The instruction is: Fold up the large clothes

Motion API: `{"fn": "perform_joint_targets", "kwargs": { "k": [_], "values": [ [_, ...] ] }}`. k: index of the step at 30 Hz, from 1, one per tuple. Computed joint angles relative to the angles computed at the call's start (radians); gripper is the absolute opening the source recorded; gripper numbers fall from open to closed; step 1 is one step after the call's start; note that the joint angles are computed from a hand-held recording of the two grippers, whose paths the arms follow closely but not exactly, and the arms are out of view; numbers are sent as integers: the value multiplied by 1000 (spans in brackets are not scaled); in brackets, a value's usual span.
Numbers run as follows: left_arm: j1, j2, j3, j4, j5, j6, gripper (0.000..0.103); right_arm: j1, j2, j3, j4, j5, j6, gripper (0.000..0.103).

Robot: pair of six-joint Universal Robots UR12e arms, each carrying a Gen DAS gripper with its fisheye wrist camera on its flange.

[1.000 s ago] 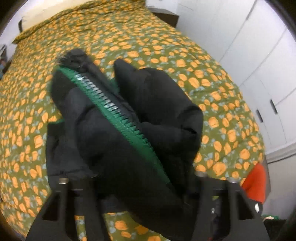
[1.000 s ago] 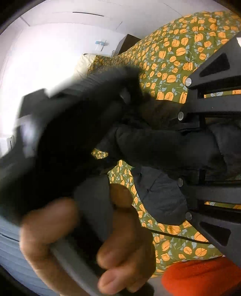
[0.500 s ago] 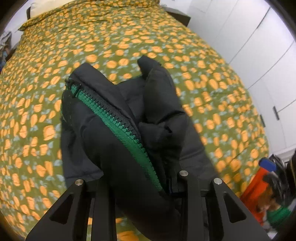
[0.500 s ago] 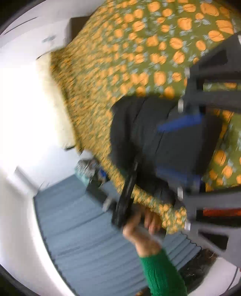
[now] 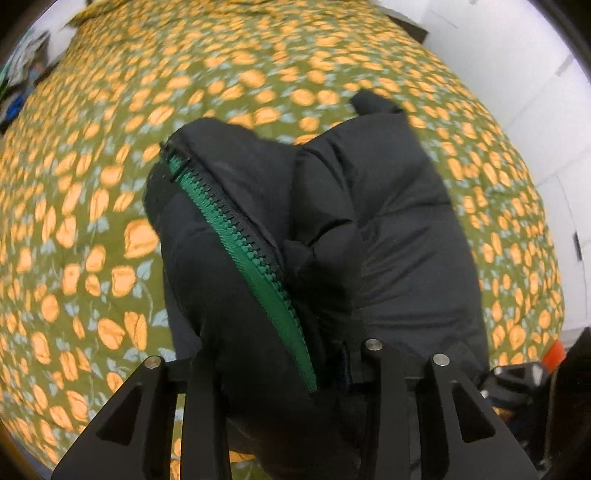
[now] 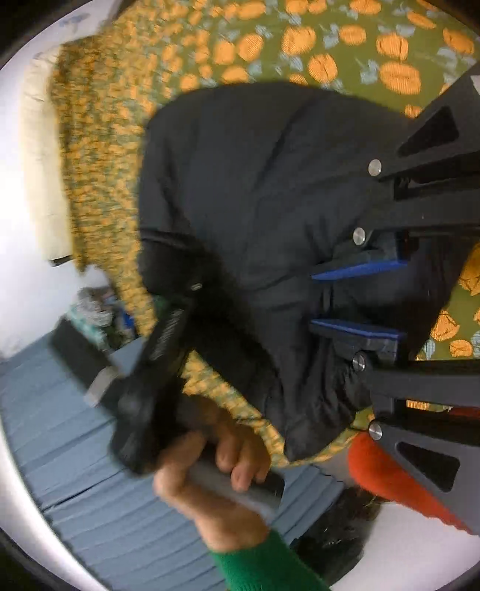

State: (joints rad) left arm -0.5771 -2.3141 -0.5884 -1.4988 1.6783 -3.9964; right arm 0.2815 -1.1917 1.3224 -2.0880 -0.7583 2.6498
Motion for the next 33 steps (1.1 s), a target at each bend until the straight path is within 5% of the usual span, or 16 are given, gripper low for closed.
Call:
{"fn": "perform_joint_targets", "kwargs": {
  "k": [5,13,18,21,24,27,31,33],
  "values": [
    [21,104,-243,170,-39,-98,45,38,33,-30,50,-82,2,0],
    [41,134,-368,256,-52,-170,51,84,52,-24,10,-191,34,0],
    [47,118,-337,226,-75,-162,52,93,56,-27,-10,-223,43,0],
    [46,90,-260,131,-61,-104,52,79,6,5,-36,-196,93,0],
    [50,72,-221,92,-70,-87,52,51,-39,63,-165,-50,197,7],
    [55,61,-201,73,-85,-84,52,58,-42,67,-178,57,220,7],
    [67,54,-191,47,-117,-87,53,109,4,22,14,10,133,3],
    [66,71,-227,70,-115,-105,56,140,3,48,-14,-100,74,0]
  ]
}}
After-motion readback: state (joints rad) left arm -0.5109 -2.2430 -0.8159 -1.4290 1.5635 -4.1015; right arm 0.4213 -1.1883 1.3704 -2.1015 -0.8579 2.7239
